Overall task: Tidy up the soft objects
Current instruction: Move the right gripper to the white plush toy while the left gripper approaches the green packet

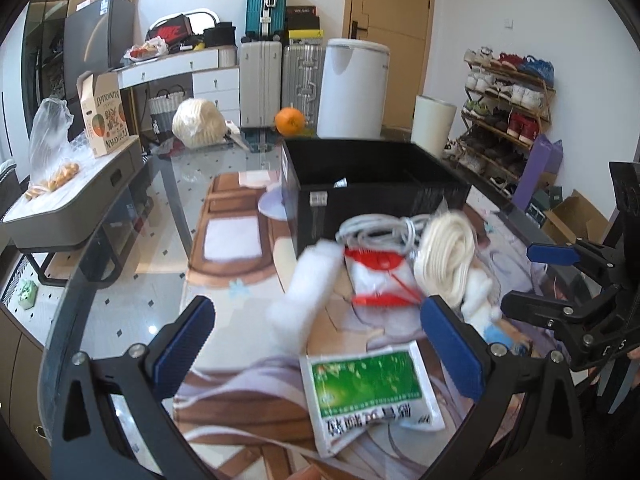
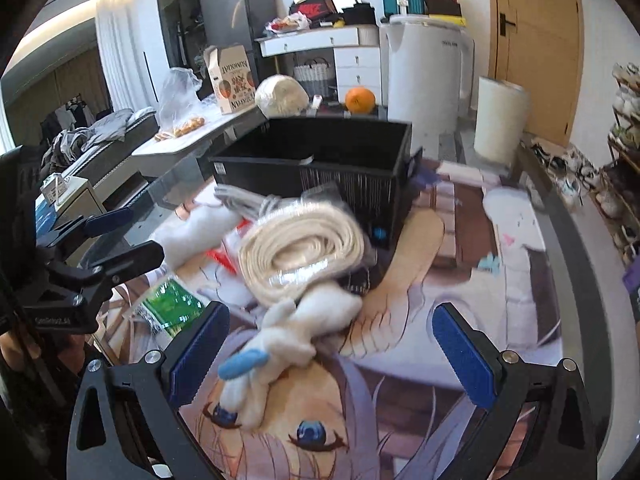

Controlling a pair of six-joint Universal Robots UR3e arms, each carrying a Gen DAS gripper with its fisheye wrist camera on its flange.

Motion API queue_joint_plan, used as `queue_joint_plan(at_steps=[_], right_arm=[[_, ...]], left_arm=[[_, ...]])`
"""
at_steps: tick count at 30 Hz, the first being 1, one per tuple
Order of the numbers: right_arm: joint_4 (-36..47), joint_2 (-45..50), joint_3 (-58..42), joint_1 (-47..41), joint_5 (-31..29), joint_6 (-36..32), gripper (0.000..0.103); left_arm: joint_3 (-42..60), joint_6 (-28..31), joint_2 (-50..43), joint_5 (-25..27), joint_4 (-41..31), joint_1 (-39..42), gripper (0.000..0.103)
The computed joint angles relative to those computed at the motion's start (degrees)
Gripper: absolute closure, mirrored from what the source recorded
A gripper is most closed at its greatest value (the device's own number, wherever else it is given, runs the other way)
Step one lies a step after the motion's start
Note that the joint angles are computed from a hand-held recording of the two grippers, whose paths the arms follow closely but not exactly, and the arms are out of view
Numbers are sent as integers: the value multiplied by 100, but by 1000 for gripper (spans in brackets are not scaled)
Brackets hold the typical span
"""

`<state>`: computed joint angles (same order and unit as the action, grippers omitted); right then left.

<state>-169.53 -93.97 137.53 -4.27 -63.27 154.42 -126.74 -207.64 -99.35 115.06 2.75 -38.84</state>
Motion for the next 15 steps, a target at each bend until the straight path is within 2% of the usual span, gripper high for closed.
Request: queue_joint_plan(at_steps=[10, 15], right_arm=[[-106, 254, 75, 194, -288, 112, 0], [67, 418, -89, 237, -221, 130, 0]], left_arm=[[-68, -210, -104, -128, -189, -247, 0], [-75, -141, -88, -249, -279, -259, 0]])
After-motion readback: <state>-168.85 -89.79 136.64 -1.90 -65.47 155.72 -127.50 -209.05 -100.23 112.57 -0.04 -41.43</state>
